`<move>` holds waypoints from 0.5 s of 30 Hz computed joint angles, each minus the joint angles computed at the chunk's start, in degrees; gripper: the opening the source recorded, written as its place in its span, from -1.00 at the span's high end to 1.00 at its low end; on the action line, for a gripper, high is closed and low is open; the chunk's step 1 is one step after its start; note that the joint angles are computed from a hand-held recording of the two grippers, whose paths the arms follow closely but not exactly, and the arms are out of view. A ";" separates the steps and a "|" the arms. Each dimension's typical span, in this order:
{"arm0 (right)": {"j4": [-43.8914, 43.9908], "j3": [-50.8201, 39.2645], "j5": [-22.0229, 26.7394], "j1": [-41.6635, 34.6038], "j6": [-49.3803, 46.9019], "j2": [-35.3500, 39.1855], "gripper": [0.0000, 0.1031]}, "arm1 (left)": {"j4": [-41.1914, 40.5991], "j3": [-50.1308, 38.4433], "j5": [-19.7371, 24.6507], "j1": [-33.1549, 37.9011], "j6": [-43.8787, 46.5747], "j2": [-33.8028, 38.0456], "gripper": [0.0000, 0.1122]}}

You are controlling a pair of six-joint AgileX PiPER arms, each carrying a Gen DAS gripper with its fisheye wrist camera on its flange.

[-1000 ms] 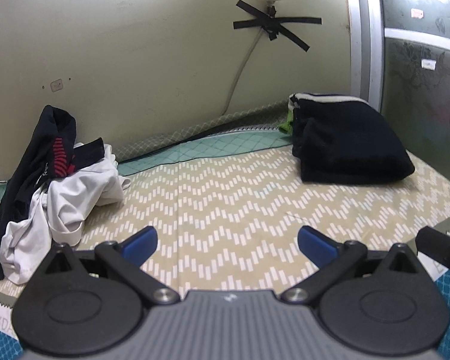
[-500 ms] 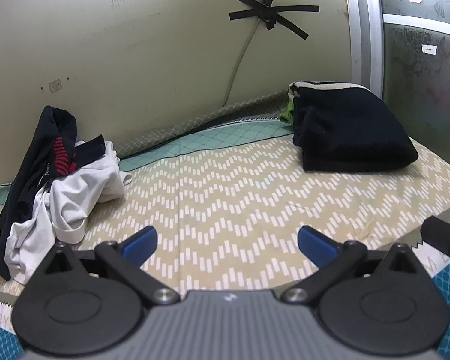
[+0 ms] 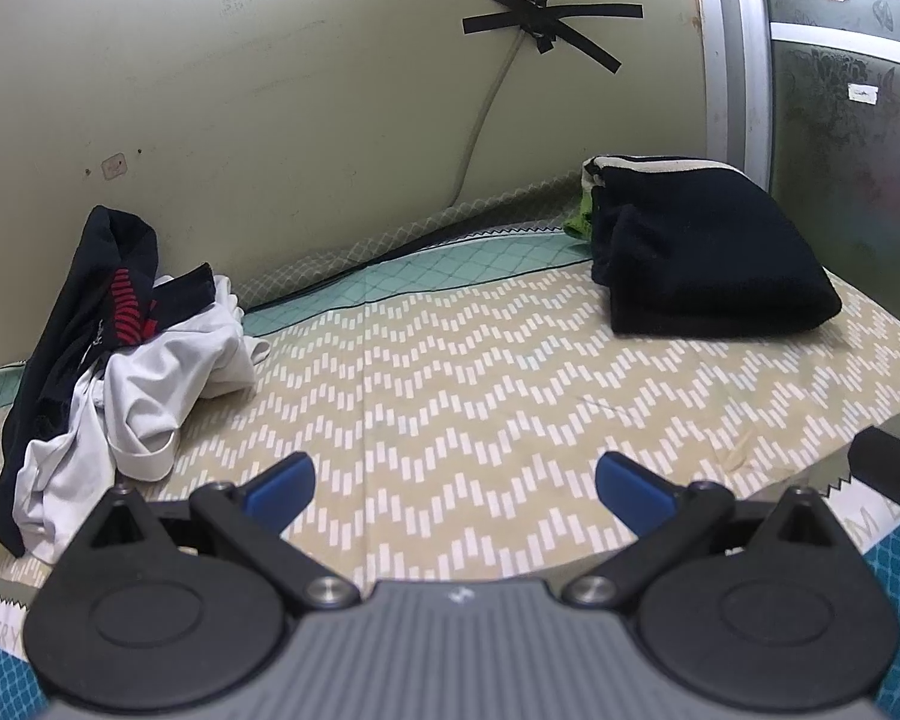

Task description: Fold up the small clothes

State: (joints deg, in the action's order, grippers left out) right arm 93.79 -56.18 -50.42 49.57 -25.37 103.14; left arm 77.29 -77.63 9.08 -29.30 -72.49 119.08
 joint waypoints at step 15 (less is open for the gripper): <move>-0.04 0.41 0.28 0.05 1.04 0.00 -0.80 | -0.29 -0.07 0.52 -0.35 0.80 0.04 -0.83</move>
